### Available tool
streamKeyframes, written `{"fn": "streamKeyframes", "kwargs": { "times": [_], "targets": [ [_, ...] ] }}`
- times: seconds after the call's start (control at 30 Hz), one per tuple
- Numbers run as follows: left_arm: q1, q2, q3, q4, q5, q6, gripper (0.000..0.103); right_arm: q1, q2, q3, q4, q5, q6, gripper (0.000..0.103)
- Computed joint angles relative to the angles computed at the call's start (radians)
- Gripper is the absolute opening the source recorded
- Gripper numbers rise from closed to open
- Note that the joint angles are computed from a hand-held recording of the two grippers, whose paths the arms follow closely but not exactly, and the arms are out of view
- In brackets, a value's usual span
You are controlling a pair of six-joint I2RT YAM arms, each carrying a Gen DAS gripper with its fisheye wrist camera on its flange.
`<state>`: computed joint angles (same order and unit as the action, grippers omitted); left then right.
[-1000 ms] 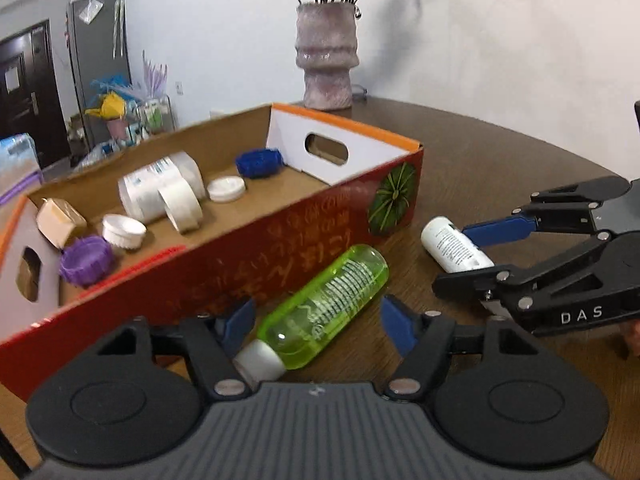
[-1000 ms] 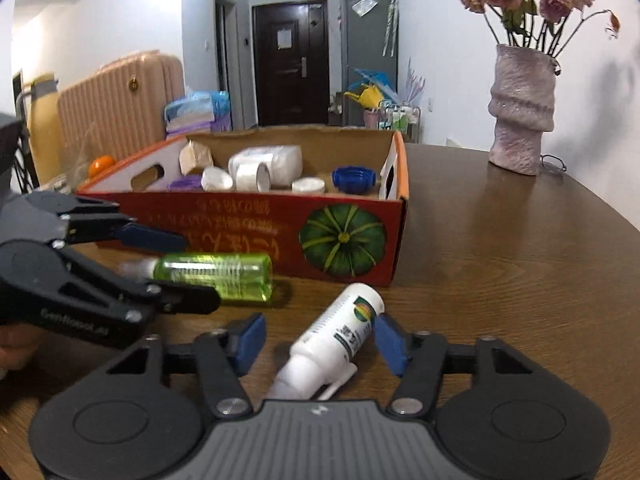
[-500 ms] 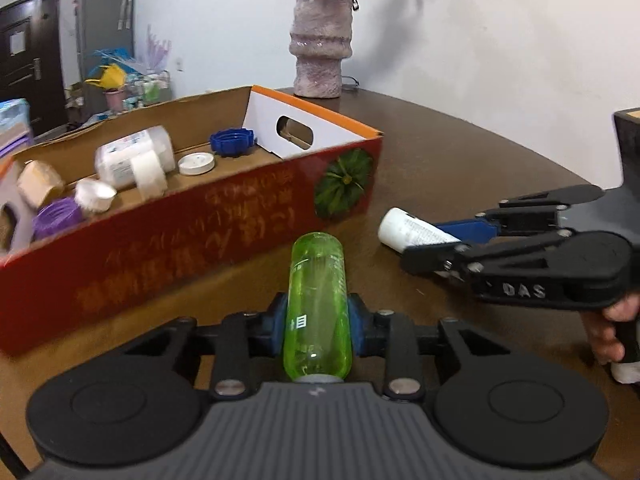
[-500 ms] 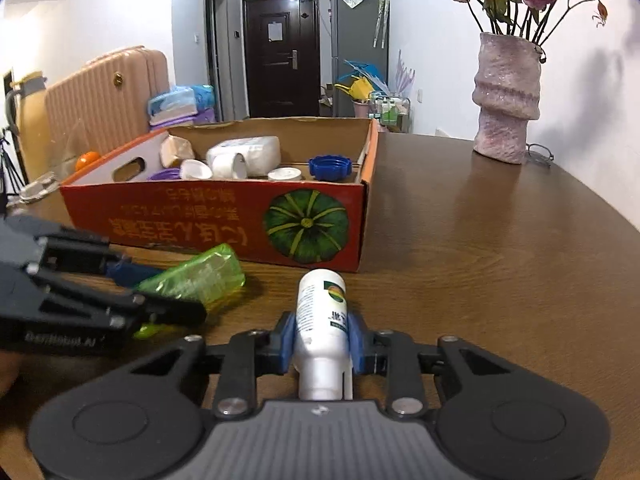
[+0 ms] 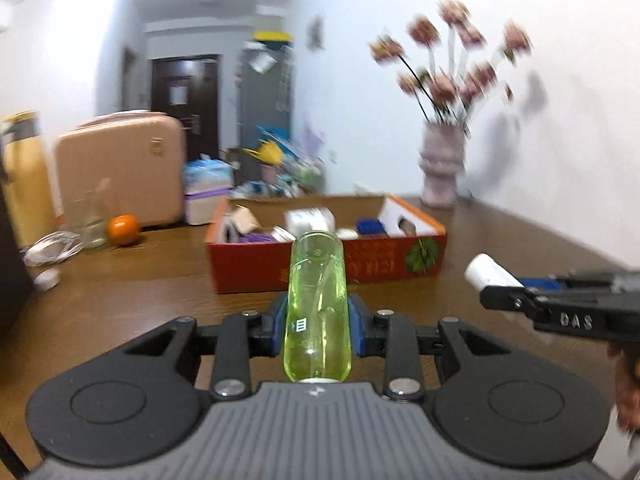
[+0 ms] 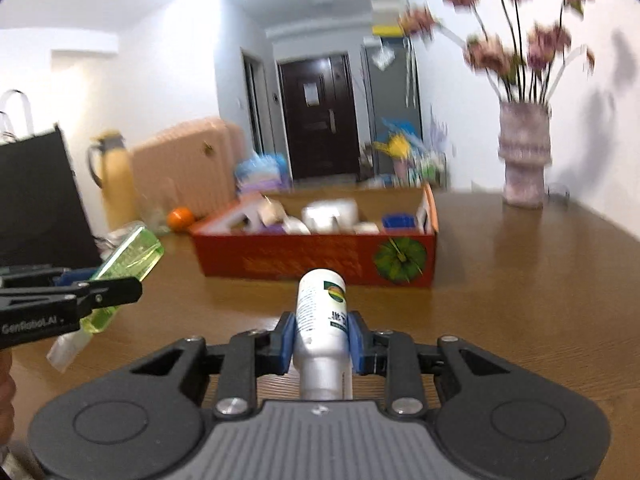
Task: Organize rigid objects
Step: 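Carry the green bottle and white tube up and over the box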
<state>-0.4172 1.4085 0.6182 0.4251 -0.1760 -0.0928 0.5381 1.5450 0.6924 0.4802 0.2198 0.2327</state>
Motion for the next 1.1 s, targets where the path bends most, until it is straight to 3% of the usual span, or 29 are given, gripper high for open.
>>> {"fn": "streamKeyframes", "kwargs": {
  "times": [0.23, 0.33, 0.47, 0.67, 0.87, 1.03, 1.1],
  "targets": [
    [-0.107, -0.408, -0.226, -0.127, -0.111, -0.084, 0.031, 0.331, -0.165, -0.182, 0.139, 0.428, -0.020, 0.027],
    [-0.137, -0.526, -0.258, -0.207, -0.125, -0.083, 0.031, 0.403, -0.201, -0.206, 0.126, 0.483, -0.013, 0.027],
    [-0.184, -0.588, -0.278, -0.219, -0.167, -0.075, 0.031, 0.441, -0.242, -0.228, 0.116, 0.521, 0.005, 0.027],
    [-0.184, -0.558, -0.262, -0.197, -0.148, -0.074, 0.031, 0.427, -0.257, -0.238, 0.100, 0.506, 0.019, 0.027],
    [-0.061, -0.396, -0.205, -0.123, -0.008, -0.041, 0.031, 0.334, -0.188, -0.206, 0.100, 0.376, 0.025, 0.027],
    [0.076, -0.138, 0.004, -0.079, 0.179, 0.030, 0.031, 0.167, -0.117, -0.111, 0.087, 0.192, -0.024, 0.027],
    [0.114, 0.009, 0.167, -0.118, 0.244, 0.031, 0.031, 0.085, -0.076, -0.044, 0.054, 0.107, -0.034, 0.027]
  ]
}}
